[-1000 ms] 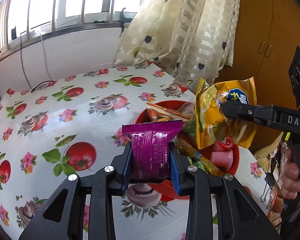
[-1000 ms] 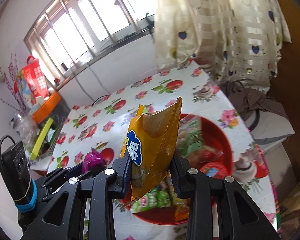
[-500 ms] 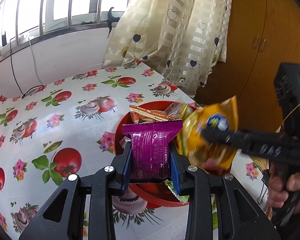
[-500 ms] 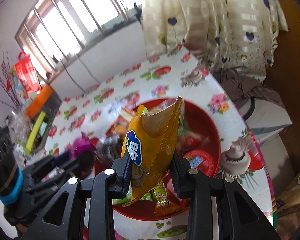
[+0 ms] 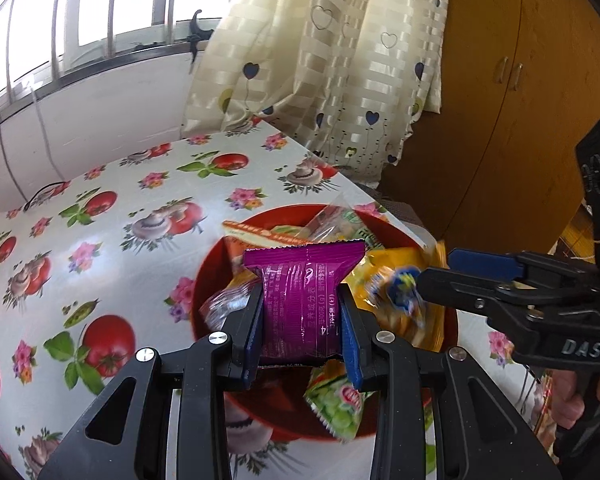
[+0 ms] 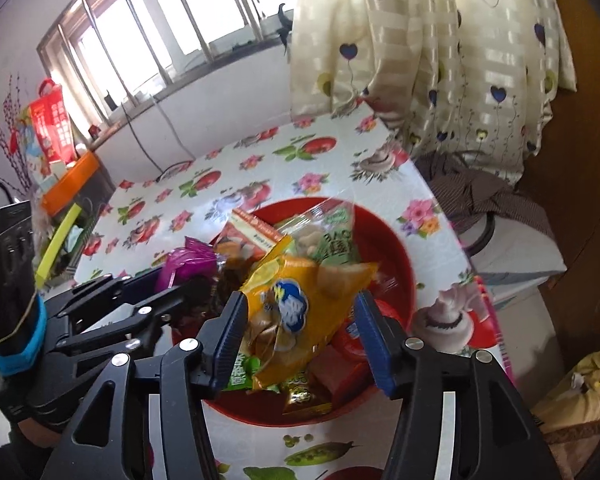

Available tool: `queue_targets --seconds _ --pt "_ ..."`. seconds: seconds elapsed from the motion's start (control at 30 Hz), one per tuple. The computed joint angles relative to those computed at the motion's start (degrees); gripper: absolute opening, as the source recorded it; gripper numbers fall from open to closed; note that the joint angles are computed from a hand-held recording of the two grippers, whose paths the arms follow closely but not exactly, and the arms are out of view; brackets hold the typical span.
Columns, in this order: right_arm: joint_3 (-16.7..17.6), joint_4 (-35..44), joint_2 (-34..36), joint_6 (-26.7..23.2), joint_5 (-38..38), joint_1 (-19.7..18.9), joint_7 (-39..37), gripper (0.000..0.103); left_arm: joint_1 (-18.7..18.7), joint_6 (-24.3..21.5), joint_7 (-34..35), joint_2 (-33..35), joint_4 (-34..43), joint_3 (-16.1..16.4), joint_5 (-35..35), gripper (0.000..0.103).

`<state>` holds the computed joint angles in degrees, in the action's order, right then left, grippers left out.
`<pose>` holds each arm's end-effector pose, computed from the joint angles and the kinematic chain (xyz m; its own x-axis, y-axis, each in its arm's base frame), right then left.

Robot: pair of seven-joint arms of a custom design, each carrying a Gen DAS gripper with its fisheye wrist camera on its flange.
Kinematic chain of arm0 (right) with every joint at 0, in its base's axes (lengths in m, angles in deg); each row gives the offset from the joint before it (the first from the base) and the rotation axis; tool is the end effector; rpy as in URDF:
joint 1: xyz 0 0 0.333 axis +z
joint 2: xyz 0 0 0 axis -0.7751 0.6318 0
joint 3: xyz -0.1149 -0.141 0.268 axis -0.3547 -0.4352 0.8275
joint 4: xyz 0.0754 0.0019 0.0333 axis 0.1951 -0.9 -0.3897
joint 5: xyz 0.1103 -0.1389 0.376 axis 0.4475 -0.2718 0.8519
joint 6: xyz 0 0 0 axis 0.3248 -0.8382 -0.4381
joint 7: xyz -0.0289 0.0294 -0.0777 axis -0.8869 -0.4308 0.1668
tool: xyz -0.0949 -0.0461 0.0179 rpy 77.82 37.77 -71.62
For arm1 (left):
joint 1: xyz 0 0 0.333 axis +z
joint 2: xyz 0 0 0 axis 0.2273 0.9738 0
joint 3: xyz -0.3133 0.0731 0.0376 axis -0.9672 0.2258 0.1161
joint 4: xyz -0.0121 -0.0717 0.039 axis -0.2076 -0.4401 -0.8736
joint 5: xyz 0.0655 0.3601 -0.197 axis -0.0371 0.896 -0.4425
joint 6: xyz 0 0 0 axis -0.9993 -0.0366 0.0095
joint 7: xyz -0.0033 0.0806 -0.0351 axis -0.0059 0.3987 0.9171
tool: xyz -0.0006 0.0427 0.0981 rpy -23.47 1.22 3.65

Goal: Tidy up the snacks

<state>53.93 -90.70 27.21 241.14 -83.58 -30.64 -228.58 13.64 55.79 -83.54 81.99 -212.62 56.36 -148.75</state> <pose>0.4158 0.2907 0.3711 -0.2659 -0.9209 -0.2851 -0.6358 0.3898 -0.6662 0.5353 -0.0387 0.3559 -0.7584 -0.6427 0.1083 -0.5027 0.4711 -0.7248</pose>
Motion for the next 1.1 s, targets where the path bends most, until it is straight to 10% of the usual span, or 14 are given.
queue_targets --seconds 0.6,1.1 --pt "0.3 -1.7 -1.4 -0.5 0.8 -0.6 0.0 0.054 0.8 -3.8 0.1 3.3 3.9 -1.2 -1.7 0.055" --pt "4.2 0.7 -2.1 -11.3 6.8 4.7 -6.5 0.056 0.8 -2.3 0.5 -5.3 -4.5 1.8 -0.4 0.055"
